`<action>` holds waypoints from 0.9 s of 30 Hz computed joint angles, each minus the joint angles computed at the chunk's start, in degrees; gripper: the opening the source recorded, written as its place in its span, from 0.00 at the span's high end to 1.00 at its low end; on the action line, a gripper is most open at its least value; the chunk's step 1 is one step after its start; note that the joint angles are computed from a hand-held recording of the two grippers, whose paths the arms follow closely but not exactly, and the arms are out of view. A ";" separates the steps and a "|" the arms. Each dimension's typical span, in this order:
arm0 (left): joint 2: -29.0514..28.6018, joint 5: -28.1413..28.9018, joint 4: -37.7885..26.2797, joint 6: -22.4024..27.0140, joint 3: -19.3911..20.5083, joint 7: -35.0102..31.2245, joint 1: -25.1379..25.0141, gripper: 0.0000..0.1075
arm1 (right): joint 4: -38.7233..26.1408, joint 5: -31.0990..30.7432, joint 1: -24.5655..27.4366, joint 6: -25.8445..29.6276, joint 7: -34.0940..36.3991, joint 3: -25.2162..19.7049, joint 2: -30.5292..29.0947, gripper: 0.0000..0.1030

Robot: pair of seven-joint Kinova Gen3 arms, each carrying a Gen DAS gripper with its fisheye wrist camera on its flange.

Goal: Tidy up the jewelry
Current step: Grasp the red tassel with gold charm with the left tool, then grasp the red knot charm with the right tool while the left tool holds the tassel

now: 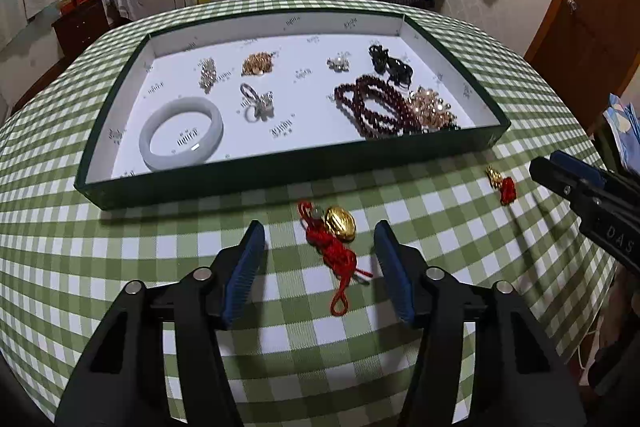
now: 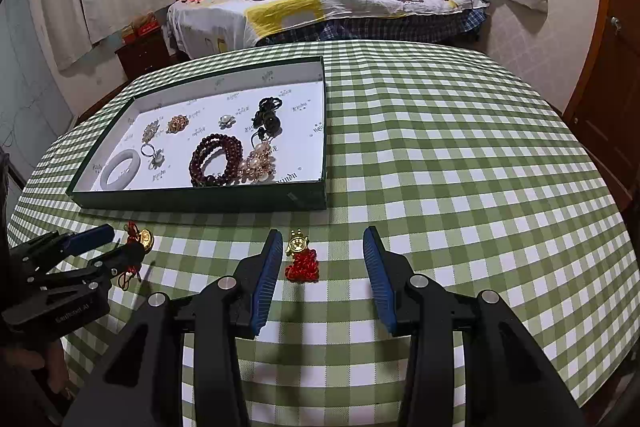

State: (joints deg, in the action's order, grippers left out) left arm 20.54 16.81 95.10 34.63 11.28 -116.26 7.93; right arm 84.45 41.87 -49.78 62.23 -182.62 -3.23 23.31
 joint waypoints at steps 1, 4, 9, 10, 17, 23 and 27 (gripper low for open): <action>0.16 0.02 -0.04 0.28 0.03 -0.11 -0.07 0.52 | 0.10 -0.01 0.00 -0.01 -0.03 -0.02 -0.03 0.59; 0.51 0.60 -0.09 0.80 0.37 -1.05 -0.66 0.58 | 0.25 -0.10 0.01 -0.05 -0.16 -0.05 -0.08 0.59; 0.66 1.61 -0.27 1.36 0.84 -3.29 -1.51 0.77 | 0.25 -0.20 0.09 -0.02 -0.05 -0.12 -0.02 0.59; 0.61 1.72 -0.17 1.33 0.85 -3.75 -1.61 0.80 | 0.25 -0.25 0.08 0.01 0.04 -0.15 0.01 0.59; 0.62 3.69 -0.05 2.03 1.12 -7.82 -3.32 0.90 | -0.01 -0.98 0.17 -0.18 0.60 -0.18 0.51 0.59; 0.12 5.64 0.12 1.71 0.85 -9.97 -4.95 0.91 | -0.48 -2.44 0.87 -1.05 2.00 -0.08 1.33 0.59; 0.12 6.19 -0.47 1.89 0.31 -10.57 -5.69 0.91 | -1.73 -3.51 1.36 -1.50 4.26 0.26 2.63 0.59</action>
